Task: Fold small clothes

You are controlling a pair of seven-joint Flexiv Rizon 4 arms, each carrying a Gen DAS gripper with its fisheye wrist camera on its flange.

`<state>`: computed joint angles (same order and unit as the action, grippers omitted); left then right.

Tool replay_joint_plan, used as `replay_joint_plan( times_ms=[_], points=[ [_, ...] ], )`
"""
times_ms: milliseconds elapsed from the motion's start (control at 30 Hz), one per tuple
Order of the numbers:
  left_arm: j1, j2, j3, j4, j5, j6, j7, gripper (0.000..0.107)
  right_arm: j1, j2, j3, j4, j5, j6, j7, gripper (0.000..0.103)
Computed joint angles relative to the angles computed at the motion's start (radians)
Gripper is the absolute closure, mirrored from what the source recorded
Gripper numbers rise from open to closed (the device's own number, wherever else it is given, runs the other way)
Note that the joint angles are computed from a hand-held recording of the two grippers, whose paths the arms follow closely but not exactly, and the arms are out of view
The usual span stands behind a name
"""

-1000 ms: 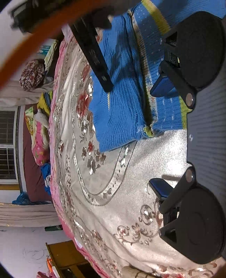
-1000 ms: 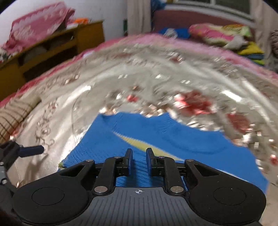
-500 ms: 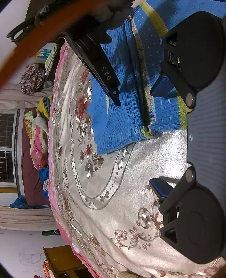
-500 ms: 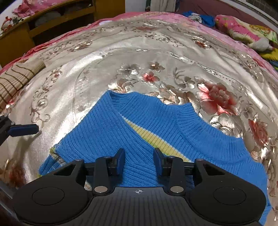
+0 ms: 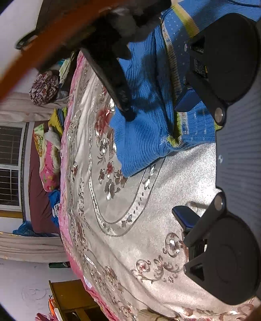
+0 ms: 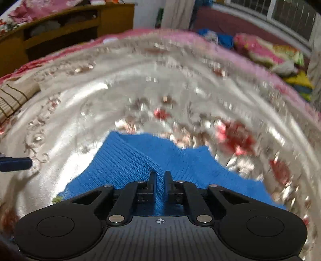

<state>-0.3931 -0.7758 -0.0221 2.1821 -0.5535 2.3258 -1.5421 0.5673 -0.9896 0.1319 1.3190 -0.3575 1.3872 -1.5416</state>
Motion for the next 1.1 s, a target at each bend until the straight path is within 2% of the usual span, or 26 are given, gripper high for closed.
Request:
replay_joint_plan(
  times_ms=[67,167,267,367,433,567,667,733,800,867,933,1000,1100],
  points=[
    [-0.004,0.002,0.004,0.002,-0.002,0.008,0.002,0.004,0.028,-0.006,-0.052,0.011,-0.011,0.029,0.03,0.092],
    [-0.005,0.003,0.003,0.002,-0.004,0.014,0.004,0.004,-0.009,0.024,-0.003,0.062,0.012,0.081,0.033,0.09],
    [-0.013,0.003,0.007,-0.002,-0.018,0.014,0.016,0.004,-0.033,0.074,0.007,0.148,0.018,0.155,0.028,0.09],
    [-0.031,0.0,0.013,-0.02,-0.05,0.02,0.033,0.004,-0.023,0.109,-0.039,0.215,0.021,0.199,0.052,0.09],
    [-0.049,-0.005,0.02,-0.045,-0.084,0.011,0.064,0.004,-0.038,0.114,-0.041,0.23,0.031,0.185,0.08,0.089],
    [-0.095,-0.037,0.044,-0.131,-0.182,-0.044,0.179,0.004,-0.053,0.12,-0.062,0.26,0.043,0.138,0.144,0.089],
    [-0.124,-0.064,0.056,-0.197,-0.274,-0.106,0.258,0.004,-0.064,0.137,-0.069,0.305,0.04,0.174,0.157,0.089],
    [-0.167,-0.083,0.084,-0.24,-0.37,-0.161,0.335,0.004,-0.078,0.148,-0.061,0.327,0.041,0.195,0.165,0.089],
    [-0.242,-0.11,0.132,-0.29,-0.535,-0.232,0.471,0.004,-0.083,0.155,-0.063,0.347,0.043,0.222,0.172,0.087],
    [-0.22,-0.098,0.104,-0.277,-0.533,-0.232,0.45,0.004,-0.08,0.157,-0.08,0.363,0.051,0.236,0.192,0.085],
    [-0.21,-0.076,0.087,-0.258,-0.546,-0.241,0.441,0.004,-0.112,0.153,-0.051,0.367,0.063,0.23,0.209,0.085],
    [-0.249,-0.072,0.106,-0.258,-0.615,-0.238,0.482,0.004,-0.152,0.158,-0.012,0.386,0.082,0.261,0.221,0.085],
    [-0.29,-0.065,0.1,-0.253,-0.705,-0.19,0.568,0.004,-0.17,0.175,-0.006,0.429,0.103,0.34,0.237,0.084]
  ],
)
